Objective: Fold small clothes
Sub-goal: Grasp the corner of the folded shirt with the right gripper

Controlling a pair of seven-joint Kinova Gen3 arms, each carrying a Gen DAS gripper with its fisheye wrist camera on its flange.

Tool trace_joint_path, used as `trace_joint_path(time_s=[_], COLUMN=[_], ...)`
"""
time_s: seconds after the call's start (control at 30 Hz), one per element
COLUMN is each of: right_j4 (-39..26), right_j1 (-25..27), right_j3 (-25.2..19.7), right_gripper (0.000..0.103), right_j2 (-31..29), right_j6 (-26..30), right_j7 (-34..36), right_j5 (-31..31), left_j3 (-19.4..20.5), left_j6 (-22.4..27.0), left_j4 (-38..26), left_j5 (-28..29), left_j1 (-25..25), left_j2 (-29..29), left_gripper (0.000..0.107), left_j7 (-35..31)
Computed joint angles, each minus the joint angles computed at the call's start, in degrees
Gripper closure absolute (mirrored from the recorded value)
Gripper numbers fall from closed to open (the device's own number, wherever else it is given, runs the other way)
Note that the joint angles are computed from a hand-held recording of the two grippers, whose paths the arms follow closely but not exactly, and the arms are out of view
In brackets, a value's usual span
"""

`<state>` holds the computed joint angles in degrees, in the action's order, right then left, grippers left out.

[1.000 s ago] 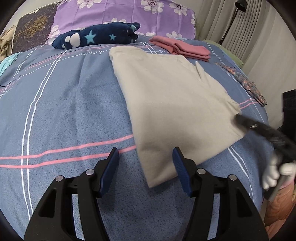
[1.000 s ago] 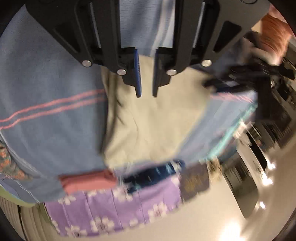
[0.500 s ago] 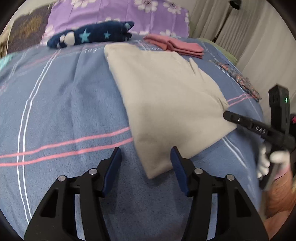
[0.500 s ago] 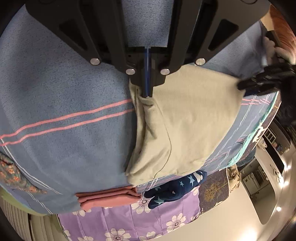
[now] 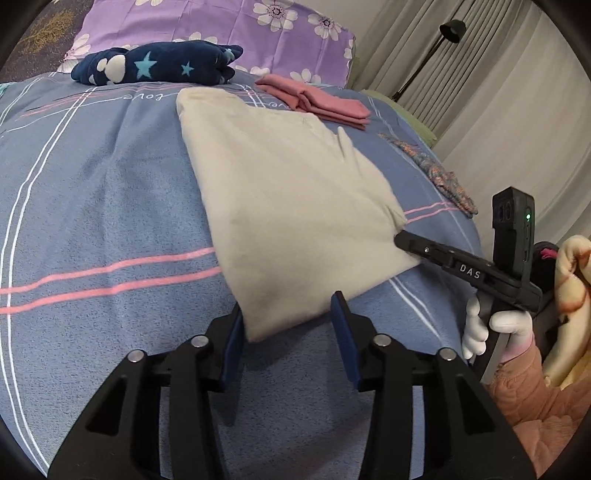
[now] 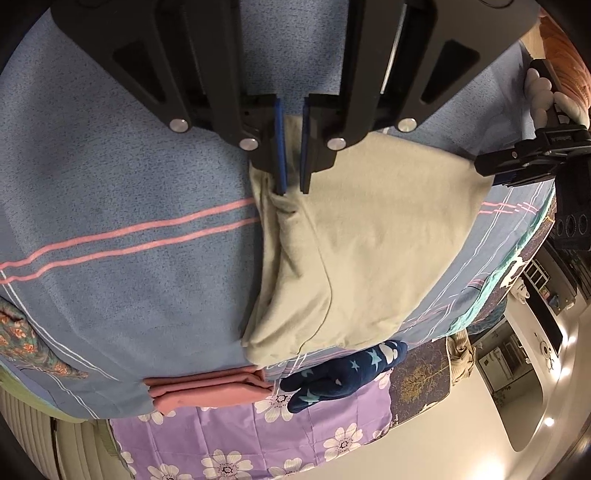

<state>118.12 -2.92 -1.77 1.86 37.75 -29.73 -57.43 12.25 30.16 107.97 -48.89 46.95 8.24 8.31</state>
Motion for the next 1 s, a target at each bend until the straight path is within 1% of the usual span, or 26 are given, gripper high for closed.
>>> trace_joint_path(time_s=[0.07,0.13,0.2,0.27,0.3,0.37,0.47,0.53,0.6,0.63,0.7,0.77,0.83,0.87,0.93,0.97,1.0], right_j4=[-1.19,-3.51,-5.86,-7.82,-9.51,-13.13,-21.1,-26.41,-31.72,-34.37,-39.68,-44.99,-50.3,-52.95,-58.26,-60.22,-61.14], right_j1=[-0.33,-1.29,-4.11,-8.36,-9.63,-13.99,-21.95,-27.26,-32.57,-34.17,-39.04,-41.77,-44.63,-45.68,-48.75,-49.18,-48.61], right_j3=[-0.01,-0.83,-0.96,-0.94,-1.96,-1.05,1.23,3.32,5.09,5.4,8.64,10.07,11.59,12.11,14.57,14.76,13.89], right_gripper=[0.095,0.095,0.089,0.072,0.071,0.071,0.07,0.07,0.07,0.07,0.07,0.07,0.07,0.065,0.063,0.078,0.084], right_j2=[-0.53,-1.79,-2.97,-3.71,-3.23,-1.74,2.72,6.39,11.24,13.3,18.42,22.62,26.78,28.75,33.0,34.69,35.47], right_j6=[0.7,0.16,-1.27,-4.83,-5.8,-5.86,-2.12,0.6,1.89,3.23,4.47,7.06,9.99,11.94,16.4,17.61,17.93], right_j7=[-3.96,-8.57,-12.33,-14.95,-15.97,-19.31,-24.96,-28.88,-33.49,-35.82,-40.48,-45.14,-49.74,-51.41,-53.67,-54.2,-54.67], right_j5=[2.65,6.68,11.34,16.0,18.33,22.99,29.98,34.64,39.3,41.55,44.58,48.17,52.83,55.16,59.82,61.69,62.63], left_j3=[-0.07,-0.26,-0.47,-2.28,-2.44,-2.66,-3.21,-3.55,-3.77,-3.6,-2.96,-2.07,-1.85,-2.37,-2.94,-3.81,-4.1], left_j6=[-0.91,-1.95,-3.01,-6.23,-7.45,-9.7,-12.84,-13.94,-13.85,-13.45,-12.38,-10.71,-10.33,-10.87,-12.65,-14.03,-15.56], left_j4=[0.61,1.23,2.0,3.8,4.68,5.91,7.5,7.95,8.08,8.03,7.78,6.73,6.53,6.79,7.79,8.43,8.89], left_j5=[0.26,0.28,-1.08,-4.03,-5.84,-8.06,-12.48,-15.35,-18.04,-18.84,-19.08,-17.96,-17.75,-18.69,-22.62,-24.95,-27.28], left_j1=[-0.45,-1.0,-1.46,-0.91,-1.17,-1.89,-2.59,-2.53,-2.03,-1.86,-1.81,-1.71,-1.53,-1.08,-1.1,-0.72,-0.83], left_j2=[-0.58,-0.8,-0.78,-1.37,-1.75,-2.17,-2.35,-1.95,-1.54,-1.36,-1.09,-0.36,-0.25,-0.33,-0.59,-0.85,-0.98], left_gripper=[0.064,0.064,0.064,0.064,0.064,0.064,0.064,0.064,0.064,0.064,0.064,0.063,0.063,0.063,0.063,0.067,0.078], left_j7=[-0.3,-0.08,2.16,6.82,9.15,11.88,16.19,18.67,20.73,21.2,20.89,19.03,18.56,19.73,23.8,25.97,27.66])
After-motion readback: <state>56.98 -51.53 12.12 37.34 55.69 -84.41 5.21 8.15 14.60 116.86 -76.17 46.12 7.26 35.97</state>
